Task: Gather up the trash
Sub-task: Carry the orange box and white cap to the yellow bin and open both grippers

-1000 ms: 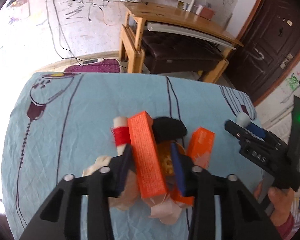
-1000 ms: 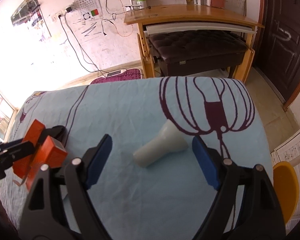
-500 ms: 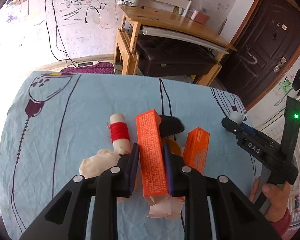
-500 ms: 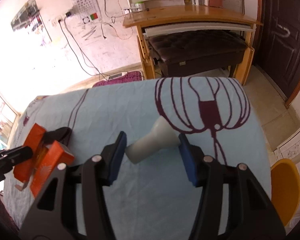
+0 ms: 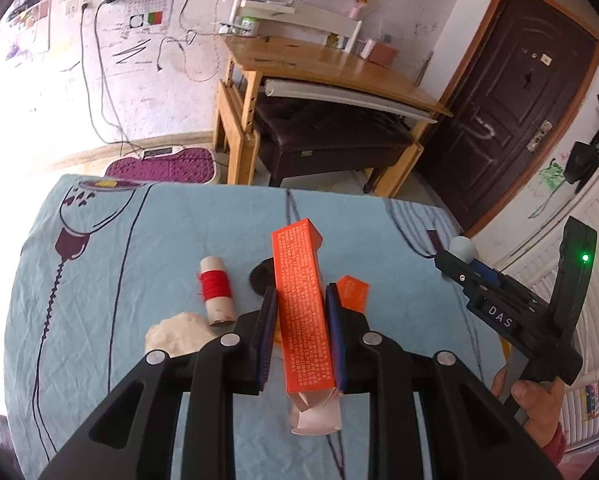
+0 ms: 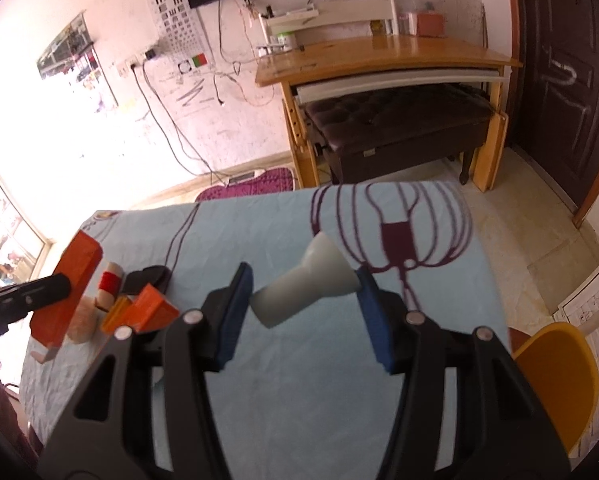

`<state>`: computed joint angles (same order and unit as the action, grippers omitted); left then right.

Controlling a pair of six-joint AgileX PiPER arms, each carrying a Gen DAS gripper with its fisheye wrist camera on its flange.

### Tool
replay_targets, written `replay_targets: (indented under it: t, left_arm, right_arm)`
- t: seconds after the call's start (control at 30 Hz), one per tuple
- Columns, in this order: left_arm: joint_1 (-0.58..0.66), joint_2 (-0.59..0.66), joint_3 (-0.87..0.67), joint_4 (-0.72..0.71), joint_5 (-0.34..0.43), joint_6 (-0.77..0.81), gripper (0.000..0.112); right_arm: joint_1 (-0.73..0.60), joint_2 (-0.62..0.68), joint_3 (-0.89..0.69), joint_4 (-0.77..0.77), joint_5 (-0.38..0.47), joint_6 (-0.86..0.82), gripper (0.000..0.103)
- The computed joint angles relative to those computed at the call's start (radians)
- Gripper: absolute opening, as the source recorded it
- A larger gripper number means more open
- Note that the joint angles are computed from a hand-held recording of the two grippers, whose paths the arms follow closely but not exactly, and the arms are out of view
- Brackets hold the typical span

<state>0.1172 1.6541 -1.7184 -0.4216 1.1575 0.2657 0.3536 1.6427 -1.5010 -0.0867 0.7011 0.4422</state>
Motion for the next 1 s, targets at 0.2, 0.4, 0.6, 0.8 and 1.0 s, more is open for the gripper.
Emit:
replay_targets:
  t: [0.2,0.4,0.6,0.8,1.0]
  left_arm:
    - [-0.091,-0.048,0.002,0.012,-0.002,-0.024,0.02]
    - [-0.247,-0.043,-0.037,0.08,-0.007,-0.1,0.02]
    - [-0.443,0.013,-0.11,0.172,-0.008,-0.206,0.02]
    - [-0.633,0.101,-0.189,0.251,-0.007,-0.301,0.02]
    - [-0.793,0.249,-0.334,0.316,0.029,-0.392,0.02]
  right_arm:
    - [-0.07,-0.12,0.124,0.019,-0.047,-0.021,0.051]
    - [-0.192,-0.226,0.244,0.1,-0.087,-0.114,0.051]
    - [-0.365,-0.315,0.375,0.236,-0.123,-0.285,0.051]
    - [-0.638,-0.353,0.514,0.53,-0.135,-0.622,0.051]
    - [-0.855,-0.307,0.595,0.784,-0.097,-0.935,0.052]
